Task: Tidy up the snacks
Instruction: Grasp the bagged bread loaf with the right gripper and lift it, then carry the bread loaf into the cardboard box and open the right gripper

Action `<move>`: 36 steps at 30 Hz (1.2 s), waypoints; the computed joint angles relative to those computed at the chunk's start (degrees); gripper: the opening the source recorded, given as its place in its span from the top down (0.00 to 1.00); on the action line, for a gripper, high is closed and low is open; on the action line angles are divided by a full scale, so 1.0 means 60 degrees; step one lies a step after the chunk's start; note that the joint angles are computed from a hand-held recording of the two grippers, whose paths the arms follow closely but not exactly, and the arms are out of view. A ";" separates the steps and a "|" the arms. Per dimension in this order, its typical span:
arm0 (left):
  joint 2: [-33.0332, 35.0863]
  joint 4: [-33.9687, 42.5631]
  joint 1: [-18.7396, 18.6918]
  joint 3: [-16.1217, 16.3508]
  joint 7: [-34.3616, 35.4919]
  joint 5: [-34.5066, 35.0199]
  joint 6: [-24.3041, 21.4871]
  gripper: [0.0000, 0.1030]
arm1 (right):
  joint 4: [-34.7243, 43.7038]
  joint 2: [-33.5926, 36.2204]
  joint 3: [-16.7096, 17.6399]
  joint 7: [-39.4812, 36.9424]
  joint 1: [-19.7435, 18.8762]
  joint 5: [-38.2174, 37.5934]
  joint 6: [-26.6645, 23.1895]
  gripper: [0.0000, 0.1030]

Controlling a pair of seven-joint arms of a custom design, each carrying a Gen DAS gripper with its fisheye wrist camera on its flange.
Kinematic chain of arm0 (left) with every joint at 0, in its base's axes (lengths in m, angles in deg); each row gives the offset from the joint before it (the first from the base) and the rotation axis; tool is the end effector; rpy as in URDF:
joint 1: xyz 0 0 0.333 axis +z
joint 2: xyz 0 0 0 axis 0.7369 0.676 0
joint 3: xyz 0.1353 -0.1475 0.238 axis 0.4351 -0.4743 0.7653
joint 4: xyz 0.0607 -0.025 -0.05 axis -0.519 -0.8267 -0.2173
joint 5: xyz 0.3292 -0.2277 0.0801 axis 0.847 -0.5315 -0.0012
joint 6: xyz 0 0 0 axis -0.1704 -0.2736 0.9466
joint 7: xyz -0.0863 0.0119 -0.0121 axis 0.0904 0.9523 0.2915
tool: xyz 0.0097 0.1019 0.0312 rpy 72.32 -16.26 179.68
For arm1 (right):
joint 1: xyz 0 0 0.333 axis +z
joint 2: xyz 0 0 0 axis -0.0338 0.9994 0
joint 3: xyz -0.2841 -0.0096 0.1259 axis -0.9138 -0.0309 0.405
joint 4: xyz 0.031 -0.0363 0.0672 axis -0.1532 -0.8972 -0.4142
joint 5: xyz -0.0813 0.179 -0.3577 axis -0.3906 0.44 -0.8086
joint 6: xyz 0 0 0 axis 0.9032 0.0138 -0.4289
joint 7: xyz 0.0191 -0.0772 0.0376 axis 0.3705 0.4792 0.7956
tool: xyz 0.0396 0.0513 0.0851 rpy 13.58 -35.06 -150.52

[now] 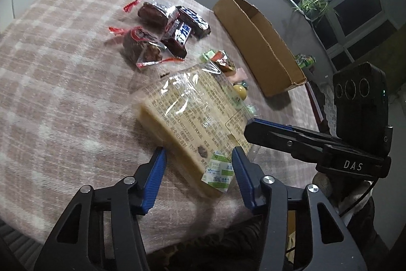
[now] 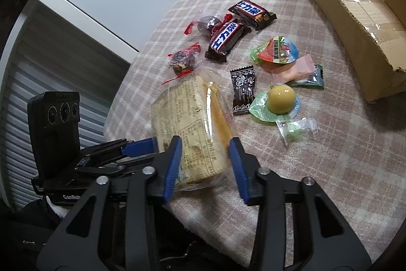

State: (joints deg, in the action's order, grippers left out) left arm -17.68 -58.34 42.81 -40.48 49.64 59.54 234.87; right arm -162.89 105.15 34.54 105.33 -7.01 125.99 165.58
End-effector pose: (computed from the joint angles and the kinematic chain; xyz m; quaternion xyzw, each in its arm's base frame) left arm 0.6307 -0.2456 0.3570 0.7484 -0.5599 0.3553 0.0131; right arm 0.7492 0.0514 0.3532 -0.8333 0.4370 0.1409 0.3079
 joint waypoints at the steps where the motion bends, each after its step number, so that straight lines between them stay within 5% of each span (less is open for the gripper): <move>1: 0.0079 0.0096 -0.0124 0.0122 -0.0125 0.0119 -0.0012 0.52 | 0.0061 0.0051 -0.0020 0.0040 0.0027 -0.0045 0.0010 0.63; 8: 0.0166 0.0100 -0.0143 0.0152 -0.0229 0.0407 0.0125 0.51 | 0.0637 0.0464 0.0048 0.0351 0.0035 -0.0206 -0.0272 0.64; 16: -0.0092 -0.0004 -0.0996 0.1187 -0.1329 0.1796 0.0296 0.51 | 0.0196 0.0063 0.0100 0.0201 -0.0014 0.0000 -0.0303 0.66; 25: -0.0149 0.0290 -0.1299 0.1655 -0.2058 0.3024 0.0577 0.51 | 0.0633 -0.0017 0.0096 0.0220 -0.0195 0.0479 -0.0279 0.66; 36: 0.1264 0.2790 -0.1187 0.1290 -0.1491 0.3566 0.0124 0.52 | 0.3038 0.1102 0.0067 0.1019 -0.0579 0.0301 -0.0556 0.67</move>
